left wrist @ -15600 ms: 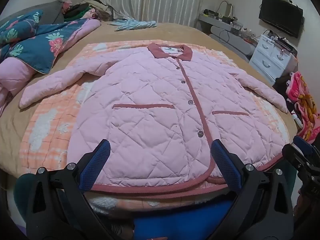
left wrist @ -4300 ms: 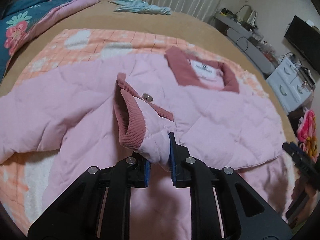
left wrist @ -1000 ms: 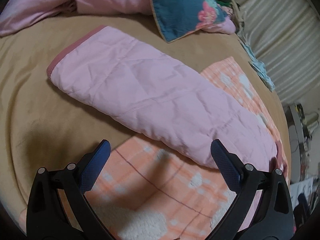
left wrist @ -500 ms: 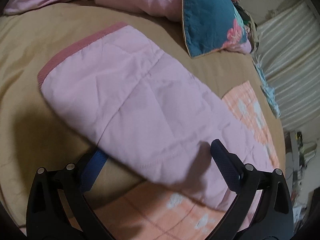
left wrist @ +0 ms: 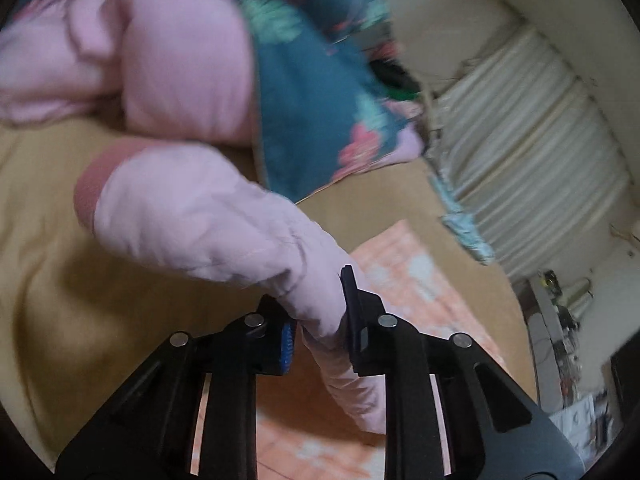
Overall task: Fold large clothes
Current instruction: 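Grasp the sleeve cuff with the left tool and lift it, then carry the held sleeve over the jacket front toward the right tool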
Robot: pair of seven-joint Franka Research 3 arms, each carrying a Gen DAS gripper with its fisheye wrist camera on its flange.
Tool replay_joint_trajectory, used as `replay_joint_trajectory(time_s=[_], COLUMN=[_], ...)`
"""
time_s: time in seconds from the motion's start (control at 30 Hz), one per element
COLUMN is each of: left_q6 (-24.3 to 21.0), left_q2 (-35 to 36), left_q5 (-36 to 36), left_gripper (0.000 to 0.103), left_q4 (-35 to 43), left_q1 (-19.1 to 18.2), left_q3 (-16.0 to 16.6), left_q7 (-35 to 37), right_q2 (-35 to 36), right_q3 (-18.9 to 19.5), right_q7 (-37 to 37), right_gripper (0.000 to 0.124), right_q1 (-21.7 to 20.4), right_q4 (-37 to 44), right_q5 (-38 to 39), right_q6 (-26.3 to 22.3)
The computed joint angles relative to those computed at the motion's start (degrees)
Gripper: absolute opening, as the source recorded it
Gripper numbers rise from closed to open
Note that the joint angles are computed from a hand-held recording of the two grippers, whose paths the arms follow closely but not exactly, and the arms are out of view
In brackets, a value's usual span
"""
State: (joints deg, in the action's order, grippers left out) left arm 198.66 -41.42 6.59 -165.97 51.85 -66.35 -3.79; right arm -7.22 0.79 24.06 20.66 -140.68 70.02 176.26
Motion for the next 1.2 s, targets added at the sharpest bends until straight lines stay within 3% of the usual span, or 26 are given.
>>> replay_joint_trajectory(time_s=[0.1, 0.23, 0.6, 0.97, 1.2], left_q6=[-2.6, -7.1, -15.6, -19.7, -21.8], left_q2=[-2.3, -3.4, -3.2, 2.4, 6.9], left_q5=[1.3, 4.5, 15.5, 24.7, 28.8], left_gripper=[0.011, 0.010, 0.010, 0.009, 0.009], left_q4=[1.5, 5.8, 18.4, 30.3, 37.5], left_q1=[-4.8, -7.9, -11.0, -8.8, -5.3], left_q3=[3.9, 6.9, 9.3, 4.5, -1.0], left_q7=[1.7, 3.2, 3.5, 2.4, 3.0], right_q2=[-2.4, -5.1, -12.8, -18.5, -21.1], right_q3=[-0.9, -2.7, -6.2, -9.2, -10.2], right_q7=[-0.2, -2.8, -6.9, -10.8, -10.1], right_gripper=[0.099, 0.099, 0.099, 0.099, 0.099], right_q1=[-0.5, -0.3, -1.4, -2.6, -5.5], right_q4=[-1.7, -3.3, -6.9, -9.7, -10.9], right_q5=[0.2, 2.8, 6.2, 9.3, 8.7], right_q6=[-0.1, -0.6, -2.5, -3.4, -5.5])
